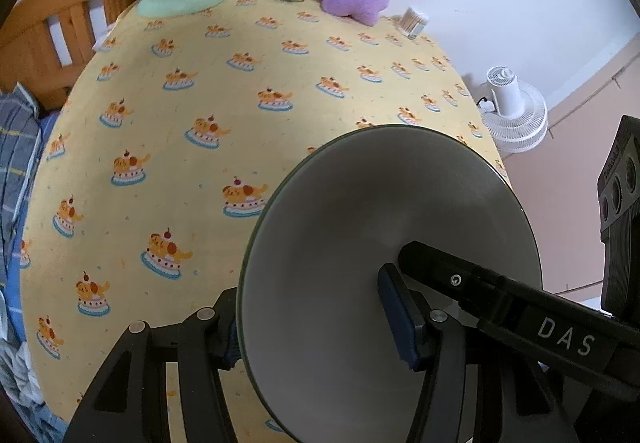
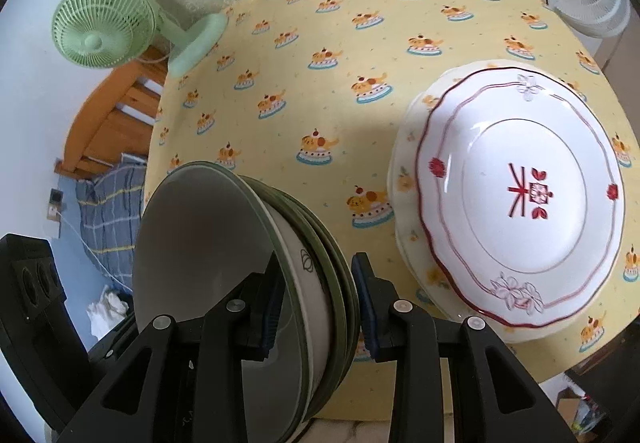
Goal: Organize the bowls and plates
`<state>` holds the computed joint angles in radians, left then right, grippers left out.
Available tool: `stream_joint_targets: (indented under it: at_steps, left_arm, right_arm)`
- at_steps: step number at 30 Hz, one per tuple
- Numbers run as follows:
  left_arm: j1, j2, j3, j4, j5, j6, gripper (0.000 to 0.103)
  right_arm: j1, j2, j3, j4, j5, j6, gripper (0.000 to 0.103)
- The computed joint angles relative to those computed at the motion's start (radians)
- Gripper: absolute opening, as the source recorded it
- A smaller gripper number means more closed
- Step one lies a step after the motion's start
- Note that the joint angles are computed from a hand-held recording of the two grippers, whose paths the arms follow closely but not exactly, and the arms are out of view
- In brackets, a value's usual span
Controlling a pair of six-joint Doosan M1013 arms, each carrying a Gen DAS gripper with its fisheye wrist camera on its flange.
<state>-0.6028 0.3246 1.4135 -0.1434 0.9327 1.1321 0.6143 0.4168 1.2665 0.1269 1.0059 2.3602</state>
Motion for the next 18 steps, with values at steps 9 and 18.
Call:
stream_joint_targets:
  at_steps: [9,18]
  left_arm:
    - [-0.059,0.01,-0.039,0.125,-0.005,-0.121,0.057]
    - [-0.117,0.04,-0.098,0.211,0.01,-0.273,0.057]
  right_arm:
    - [-0.033,-0.056,0.067,0.043,-0.062,-0.072,0.036]
    - [-0.087,-0.095,0.096,0.102,-0.053,-0.225,0.036]
